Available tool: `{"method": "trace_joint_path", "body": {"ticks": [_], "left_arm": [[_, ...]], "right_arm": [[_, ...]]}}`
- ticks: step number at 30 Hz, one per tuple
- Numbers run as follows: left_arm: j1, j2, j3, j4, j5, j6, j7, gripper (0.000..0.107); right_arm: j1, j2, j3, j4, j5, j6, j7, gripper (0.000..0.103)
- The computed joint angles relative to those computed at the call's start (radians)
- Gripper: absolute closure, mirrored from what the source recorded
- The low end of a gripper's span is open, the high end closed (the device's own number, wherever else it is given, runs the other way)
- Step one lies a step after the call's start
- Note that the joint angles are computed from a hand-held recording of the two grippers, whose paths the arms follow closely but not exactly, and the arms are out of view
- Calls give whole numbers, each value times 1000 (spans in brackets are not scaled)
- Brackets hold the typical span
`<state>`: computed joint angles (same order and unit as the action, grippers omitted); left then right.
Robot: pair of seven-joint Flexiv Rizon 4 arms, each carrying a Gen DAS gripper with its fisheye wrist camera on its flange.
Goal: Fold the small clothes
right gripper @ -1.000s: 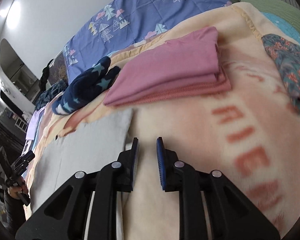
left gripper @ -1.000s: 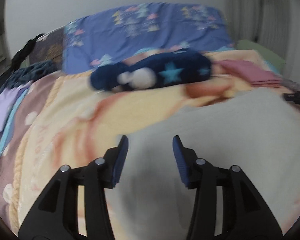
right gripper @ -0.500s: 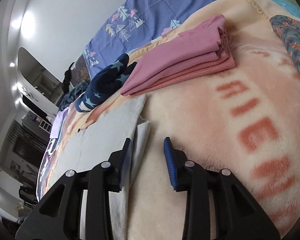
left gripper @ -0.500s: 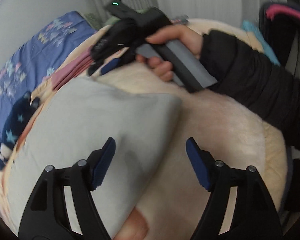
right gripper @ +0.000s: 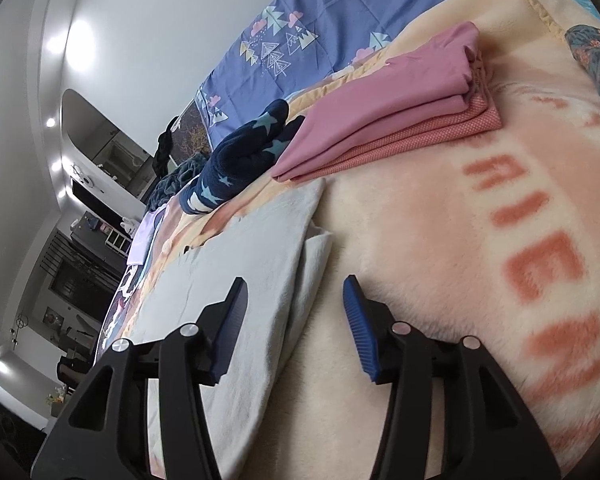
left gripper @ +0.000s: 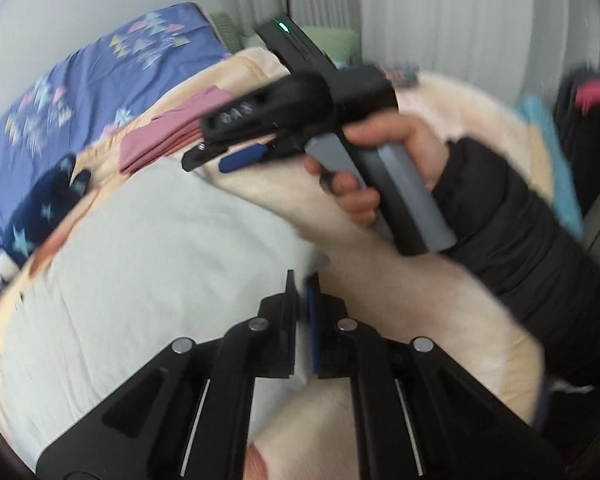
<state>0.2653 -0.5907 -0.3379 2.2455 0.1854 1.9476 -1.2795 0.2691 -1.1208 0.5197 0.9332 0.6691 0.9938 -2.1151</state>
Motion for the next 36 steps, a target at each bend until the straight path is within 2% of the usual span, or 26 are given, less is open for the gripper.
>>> {"method": "trace_joint_path", "body": {"ticks": [1,3,4,5,6,7,8,10,13,14,16,17,19,20,22,23,24,25,27,28,29,30,31,34,35,36], "left_arm": [[58,-2,-51,13,21,2,-14,104],[111,-11,-101,26,43,3,-29,104],[127,-14,-118,30,51,-1,-33,104],[142,-22,-131,31,59,-3,-34,104],[145,-27,-135,31,62,-2,-34,104],[142,-33,-135,35,67,6,-34,104],[128,-34,-125,43,68,22,-37,105],[159,-48,-160,44,96,20,-37,105],[130,-61,-139,26,98,0,-15,105],[115,-70,-130,15,90,-20,-3,105],[63,-87,-90,-5,62,-44,22,105],[39,-98,-70,-14,44,-56,31,105],[31,-113,-66,-16,23,-55,42,105],[47,-117,-81,-11,24,-49,46,105],[80,-121,-112,-3,29,-47,54,105],[84,-122,-115,-1,28,-46,57,105],[86,-125,-117,0,27,-42,60,105],[90,-129,-120,0,28,-39,62,104],[105,-140,-136,-1,32,-40,66,104],[116,-146,-147,-4,33,-46,69,104],[124,-150,-156,-6,34,-52,72,104],[135,-155,-165,-6,36,-54,77,104],[152,-162,-182,-5,43,-54,83,104],[211,-191,-244,0,66,-69,109,104],[213,-198,-251,-2,64,-79,117,105],[211,-203,-255,-9,55,-110,129,107]], "right_arm": [[9,-6,-7,-13,-11,-17,10,43],[50,-11,-50,-34,-44,-15,68,42],[64,-11,-65,-38,-59,-6,94,45],[78,-12,-77,-41,-71,12,124,52],[75,-23,-67,-62,-75,-11,149,91],[68,-34,-57,-80,-72,-28,171,99],[59,-38,-40,-83,-52,-11,173,99],[19,-24,25,-56,3,35,87,99],[16,-2,40,-31,33,104,3,100],[43,-5,1,-43,14,120,37,100],[108,-44,-111,-90,-77,126,223,102],[110,-76,-119,-124,-112,103,294,102],[77,-85,-86,-146,-45,53,267,102],[57,-77,-46,-125,-69,68,247,102],[29,-48,-13,-81,-58,69,192,93],[14,-34,-2,-58,-53,62,173,84],[4,-16,0,-30,-52,49,162,58],[6,-5,-8,-17,-65,26,158,51],[42,7,-61,-18,-135,-50,175,51],[66,6,-84,-20,-158,-44,184,55],[96,5,-115,-17,-183,-12,205,70],[117,-8,-133,-37,-205,-15,247,99],[121,-10,-129,-33,-199,31,269,99],[101,7,-82,8,-197,146,213,100],[121,2,-111,6,-211,172,223,100],[159,-13,-173,4,-272,198,296,102]]}}
